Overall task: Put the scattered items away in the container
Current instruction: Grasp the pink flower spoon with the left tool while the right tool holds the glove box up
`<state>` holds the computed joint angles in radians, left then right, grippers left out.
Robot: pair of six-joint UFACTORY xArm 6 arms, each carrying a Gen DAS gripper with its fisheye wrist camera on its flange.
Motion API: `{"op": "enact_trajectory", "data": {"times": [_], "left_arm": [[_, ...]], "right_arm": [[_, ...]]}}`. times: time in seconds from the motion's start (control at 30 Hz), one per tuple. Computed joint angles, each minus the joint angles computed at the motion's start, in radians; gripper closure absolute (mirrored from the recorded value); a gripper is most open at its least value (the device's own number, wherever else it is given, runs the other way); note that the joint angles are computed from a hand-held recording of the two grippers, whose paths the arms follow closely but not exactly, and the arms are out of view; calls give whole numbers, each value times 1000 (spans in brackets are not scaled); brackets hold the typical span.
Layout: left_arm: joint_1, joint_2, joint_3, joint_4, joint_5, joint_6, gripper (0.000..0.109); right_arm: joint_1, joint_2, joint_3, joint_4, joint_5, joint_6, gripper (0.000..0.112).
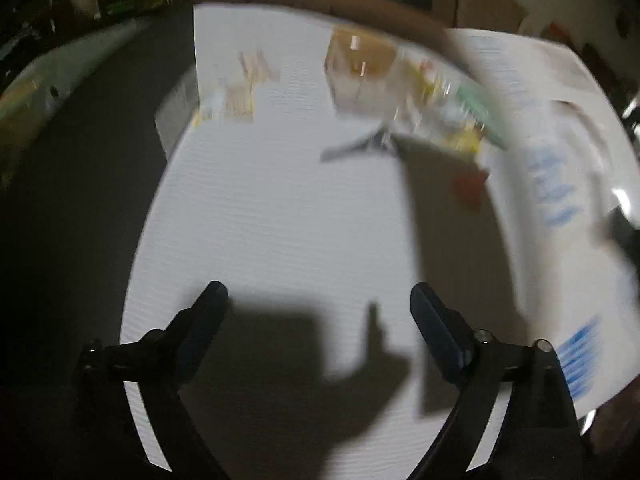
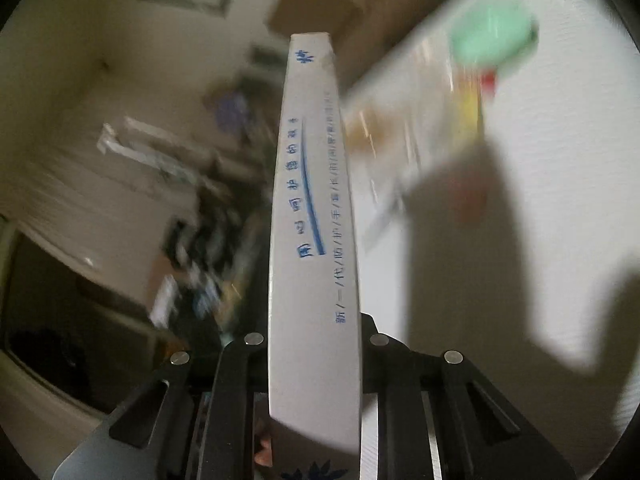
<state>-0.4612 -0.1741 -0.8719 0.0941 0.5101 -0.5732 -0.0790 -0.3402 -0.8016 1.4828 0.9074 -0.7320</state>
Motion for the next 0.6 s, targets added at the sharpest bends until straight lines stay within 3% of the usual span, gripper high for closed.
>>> {"op": "enact_trajectory", "data": {"times": [0.13,0.23,0.27,0.33,0.4,0.47,0.57,0.6], "left_arm": [[-47,110,-120,5,-33,43,9],[-108,257,-244,-12,-134,106,9],[-125,323,-309,38,-151,97,9],[-153,470,-477,211,-104,30,14],[-173,572,-602,251,-36,19,33],[-179,642,-684,203,-4,59,47],[-171,653,-672,181,-52,53,83],[-166,641,-654,144,-67,73,103]], "right_arm": [[-48,-121,6,-160,-234,24,94],[-97,-139,17,-193,-287,57,94],[-100,-139,20,-227,-311,78,94],[-107,-138,28,-271,-329,105,94],[-135,-150,45,-256,-284,96,94],[-153,-162,49,-267,-242,106,94],[-166,-158,35,-273,-210,91,94],[-165,-152,31,-267,-209,83,94]]}}
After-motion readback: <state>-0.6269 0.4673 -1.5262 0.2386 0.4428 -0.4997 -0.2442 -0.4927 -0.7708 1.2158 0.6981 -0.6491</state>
